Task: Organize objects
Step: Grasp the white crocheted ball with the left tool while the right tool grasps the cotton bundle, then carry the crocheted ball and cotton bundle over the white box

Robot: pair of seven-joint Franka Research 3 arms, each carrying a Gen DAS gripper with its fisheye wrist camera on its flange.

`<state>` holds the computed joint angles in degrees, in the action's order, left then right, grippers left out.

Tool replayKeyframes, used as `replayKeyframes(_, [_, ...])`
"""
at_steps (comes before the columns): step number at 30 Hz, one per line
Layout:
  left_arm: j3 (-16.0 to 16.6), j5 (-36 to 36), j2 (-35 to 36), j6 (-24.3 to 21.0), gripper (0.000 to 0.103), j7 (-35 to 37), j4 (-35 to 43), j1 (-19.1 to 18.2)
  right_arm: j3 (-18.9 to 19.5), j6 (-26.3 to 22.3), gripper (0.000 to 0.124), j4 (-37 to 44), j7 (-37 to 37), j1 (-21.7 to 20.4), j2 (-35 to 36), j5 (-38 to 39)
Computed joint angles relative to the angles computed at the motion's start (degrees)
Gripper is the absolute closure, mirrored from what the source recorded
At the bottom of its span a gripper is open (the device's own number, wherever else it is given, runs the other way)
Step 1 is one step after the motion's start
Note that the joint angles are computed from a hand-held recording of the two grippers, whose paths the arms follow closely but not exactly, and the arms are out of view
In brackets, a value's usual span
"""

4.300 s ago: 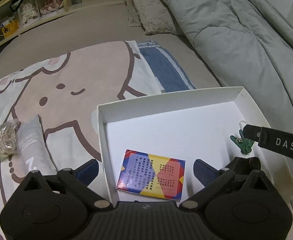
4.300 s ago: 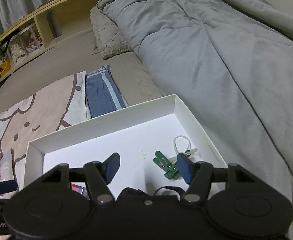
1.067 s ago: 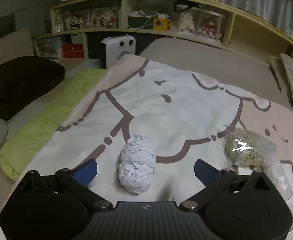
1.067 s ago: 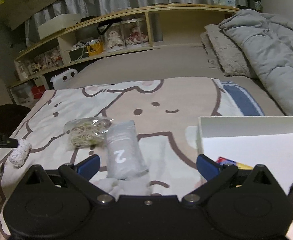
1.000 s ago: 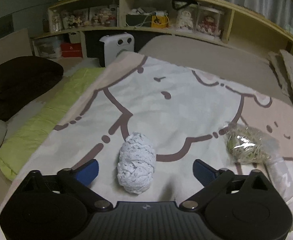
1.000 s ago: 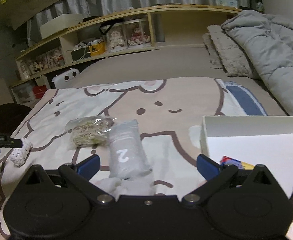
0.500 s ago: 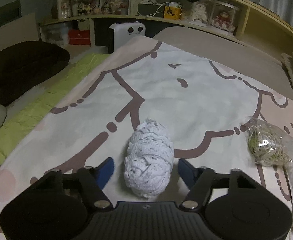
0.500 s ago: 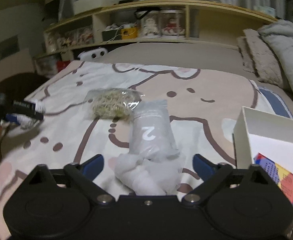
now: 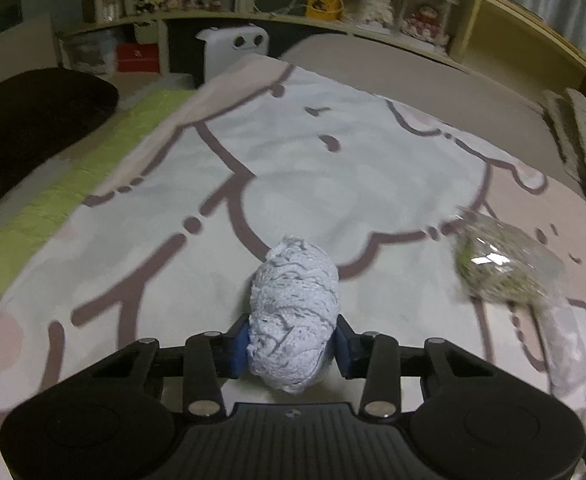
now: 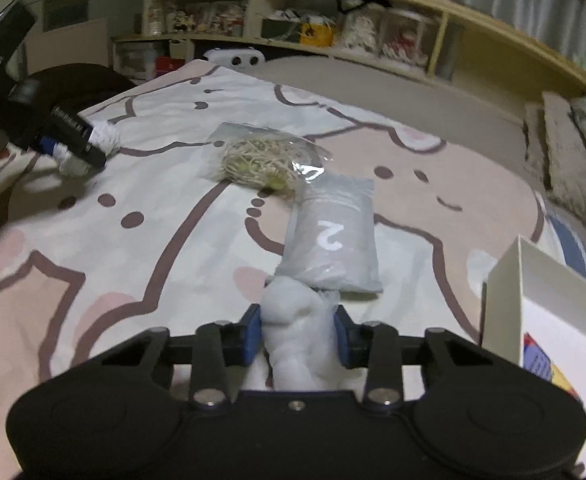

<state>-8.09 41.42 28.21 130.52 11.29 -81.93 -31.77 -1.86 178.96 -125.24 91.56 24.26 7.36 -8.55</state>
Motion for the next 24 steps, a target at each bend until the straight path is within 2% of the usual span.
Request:
replayKeyframes(4, [-1.86,-3.04,0.18,-0.34,0.061,4.42,1.11,0.06,2.78,-2.54,0.088,-0.37,-2.45,-2.19,-1.52,4.73])
replayKeyframes(7, [-3.06,-5.99,0.69,-1.7,0.061,8.27,2.46,-0.29,6.05,-7.26,0.088,-0.35,-7.15,-4.66,-3.83,14.03])
replayKeyframes(8, [-3.49,-7.13,0.91,-2.29,0.061,9.71,2.95,-0.43,5.76,-8.11,0.088,-0.08,-8.74,-4.29,-3.96,15.73])
replayKeyframes(9, [-3.81,-8.18,1.12,-2.75,0.061,11.03,3.39,-0.55,7.48,-12.16,0.088,0.51,-10.89,-5.89,-5.01,21.46])
replayKeyframes(11, [-4.34,-9.97,1.64,-3.44,0.061,13.42,4.29,-0.97,7.64,-15.63,0.088,0.98,-13.45,-6.12,-5.73,26.49])
replayKeyframes(15, [-3.85,-11.11,2.35,-3.47,0.06,14.52,5.33,-2.2,7.55,-18.91,0.087,0.93,-17.21,-5.95,-5.86,29.69])
replayKeyframes(22, [-2.87,-11.18,4.45,-5.09,0.057,15.78,7.65,-3.36,7.26,-20.96,0.078,1.33,-20.11,-5.97,-4.38,28.04])
replayKeyframes(24, [-2.66,-10.93,5.22,-5.84,0.057,16.7,8.73,-3.72,7.01,-22.11,0.078,1.51,-18.76,-5.69,-4.49,24.32])
